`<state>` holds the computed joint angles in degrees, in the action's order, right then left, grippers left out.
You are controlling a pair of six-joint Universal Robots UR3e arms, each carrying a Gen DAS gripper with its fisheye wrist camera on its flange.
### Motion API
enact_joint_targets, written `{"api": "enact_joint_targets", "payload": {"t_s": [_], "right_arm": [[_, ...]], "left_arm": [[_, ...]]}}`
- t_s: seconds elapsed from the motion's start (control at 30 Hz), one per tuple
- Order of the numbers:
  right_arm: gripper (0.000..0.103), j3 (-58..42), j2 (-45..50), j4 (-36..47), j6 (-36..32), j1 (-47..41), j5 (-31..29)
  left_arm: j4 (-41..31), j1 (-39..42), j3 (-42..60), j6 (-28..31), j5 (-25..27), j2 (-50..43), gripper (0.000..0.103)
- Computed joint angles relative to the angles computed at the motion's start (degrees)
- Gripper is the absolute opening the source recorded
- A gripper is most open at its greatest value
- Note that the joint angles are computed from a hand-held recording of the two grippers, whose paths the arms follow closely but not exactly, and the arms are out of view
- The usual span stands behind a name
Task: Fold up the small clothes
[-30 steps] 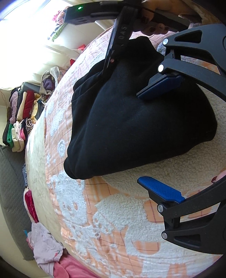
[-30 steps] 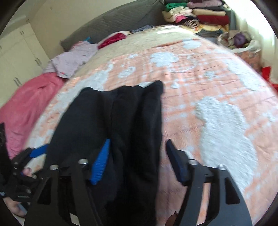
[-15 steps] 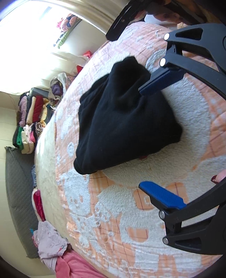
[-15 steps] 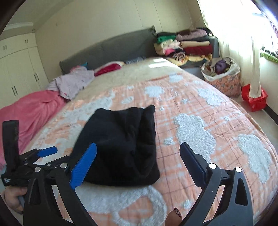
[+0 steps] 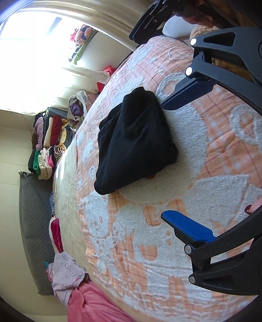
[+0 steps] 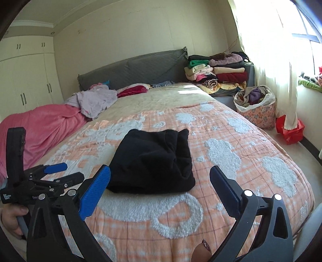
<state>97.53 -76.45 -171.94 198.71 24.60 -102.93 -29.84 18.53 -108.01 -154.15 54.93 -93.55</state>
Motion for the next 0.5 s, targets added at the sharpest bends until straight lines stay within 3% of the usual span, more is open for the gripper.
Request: {"api": "enact_joint_targets", "payload": {"t_s": [0.3,0.5], "right_arm": [[0.098,2.0,2.5,3.7,5.4,6.0,-6.5],[0.098,1.4,4.9,5.1,7.3,6.9,-5.9]], "left_arm": [[0.2,3.7,-9.6,3.6,0.0,5.3,0.093],[0.5,5.1,-12.1,4.4,0.8,4.8,0.093]]}}
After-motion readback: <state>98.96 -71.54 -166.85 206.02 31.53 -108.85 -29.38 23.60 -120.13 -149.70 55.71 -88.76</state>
